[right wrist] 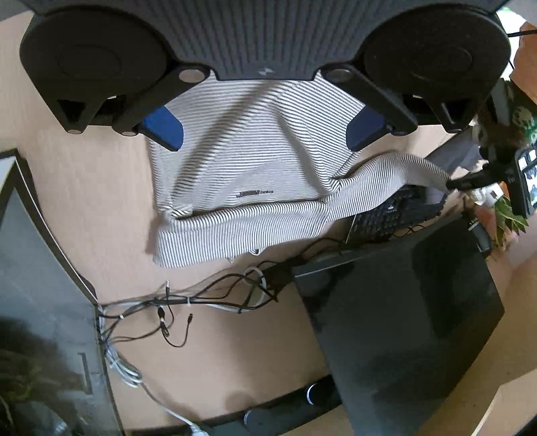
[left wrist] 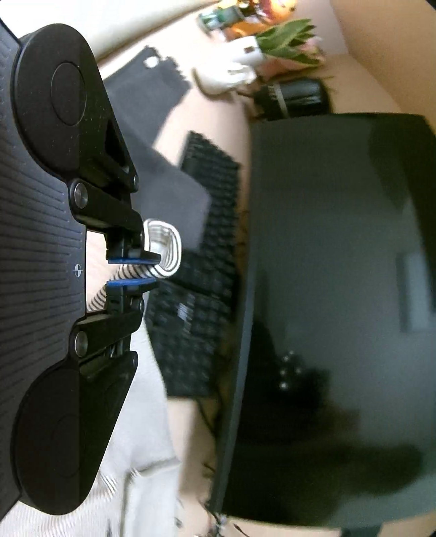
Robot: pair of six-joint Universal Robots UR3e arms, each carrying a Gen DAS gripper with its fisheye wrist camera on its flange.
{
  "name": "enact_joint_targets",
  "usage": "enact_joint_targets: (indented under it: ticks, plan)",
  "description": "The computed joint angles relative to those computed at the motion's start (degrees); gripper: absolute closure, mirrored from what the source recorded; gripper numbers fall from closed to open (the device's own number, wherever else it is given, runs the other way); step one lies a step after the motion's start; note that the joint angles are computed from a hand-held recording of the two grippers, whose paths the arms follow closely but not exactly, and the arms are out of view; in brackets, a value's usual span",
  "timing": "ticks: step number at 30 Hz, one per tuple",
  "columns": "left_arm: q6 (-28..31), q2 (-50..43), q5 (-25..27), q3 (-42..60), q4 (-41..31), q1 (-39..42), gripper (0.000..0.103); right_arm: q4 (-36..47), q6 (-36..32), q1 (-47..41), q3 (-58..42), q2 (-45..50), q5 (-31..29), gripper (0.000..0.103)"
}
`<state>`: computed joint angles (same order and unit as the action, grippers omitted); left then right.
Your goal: Fold clothes
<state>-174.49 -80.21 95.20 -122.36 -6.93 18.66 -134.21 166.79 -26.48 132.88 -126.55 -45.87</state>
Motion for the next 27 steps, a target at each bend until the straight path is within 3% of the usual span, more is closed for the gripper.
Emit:
enact_joint_targets:
  ticks: [8, 15, 20, 27]
  plan:
    - [-3.9, -6.1, 17.8, 14.7, -4.5, -20.8, 0.094, 32.0, -26.6, -17.1, -2.9, -6.7, 11.7, 0.0]
    - [-3.5, -17.8, 28.8, 31.9, -8.2, -36.0, 0.094, 58.9, -50.6, -28.6, -9.7, -4.6, 15.3, 0.0]
    - [-1.4, -27.2, 31.3, 46.7, -11.2, -43.5, 0.094, 66.0, -58.8, -33.3, -12.4, -1.2, 15.4, 0.0]
    - [-2.5, -40.5, 26.6, 69.2, -21.8, -49.2, 0.094, 69.4, -63.5, -38.3, -14.5, 2.1, 15.9, 0.0]
